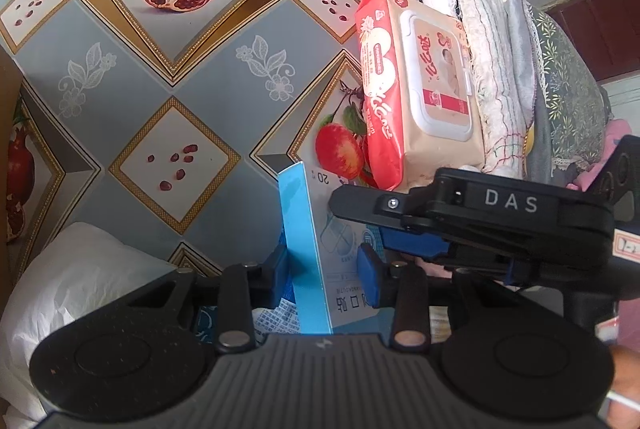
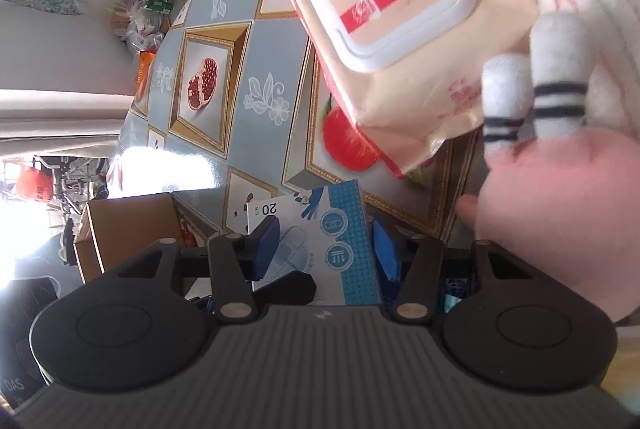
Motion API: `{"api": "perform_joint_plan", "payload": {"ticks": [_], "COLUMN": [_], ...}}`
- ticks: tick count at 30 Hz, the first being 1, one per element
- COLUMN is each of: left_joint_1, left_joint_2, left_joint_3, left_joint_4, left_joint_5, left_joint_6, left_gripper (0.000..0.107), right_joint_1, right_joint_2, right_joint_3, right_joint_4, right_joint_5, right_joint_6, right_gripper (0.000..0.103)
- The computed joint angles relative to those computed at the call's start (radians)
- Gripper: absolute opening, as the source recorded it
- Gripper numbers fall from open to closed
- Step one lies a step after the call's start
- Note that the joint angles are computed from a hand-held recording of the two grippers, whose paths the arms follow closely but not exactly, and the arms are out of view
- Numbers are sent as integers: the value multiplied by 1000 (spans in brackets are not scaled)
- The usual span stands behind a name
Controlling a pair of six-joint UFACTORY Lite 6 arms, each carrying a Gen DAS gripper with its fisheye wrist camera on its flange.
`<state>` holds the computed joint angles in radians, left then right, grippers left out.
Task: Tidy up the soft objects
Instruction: 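Lift the blue bandage box with the right tool toward the cardboard box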
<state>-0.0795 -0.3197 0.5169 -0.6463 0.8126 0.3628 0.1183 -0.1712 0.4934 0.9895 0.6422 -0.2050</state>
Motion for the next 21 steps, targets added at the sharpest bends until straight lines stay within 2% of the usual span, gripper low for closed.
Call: {"api": "perform_joint_plan", "payload": {"ticks": [4,11,16,21], "left_joint_1": [34,97,205,410], "left_joint_2": [-18,-93,-169,-230], "left_joint_3": [-15,7,54,157], "left_joint_4": [-28,-25,-20,-4], "left_joint_5": [16,121,263,472], "left_joint_6": [33,57,104,191], "left_gripper": [37,34,33,32], "right_joint_1": [-7,-20,28,204], "right_joint_2": [-29,-199,-346,-439], "right_joint_3": [-20,-66,-48,43], "right_joint_4": [15,-41,-132,-303], "right_joint_5": [5,45,66,34], "right_joint_6": [8,120,325,668], "right_gripper": [54,55,55,55]}}
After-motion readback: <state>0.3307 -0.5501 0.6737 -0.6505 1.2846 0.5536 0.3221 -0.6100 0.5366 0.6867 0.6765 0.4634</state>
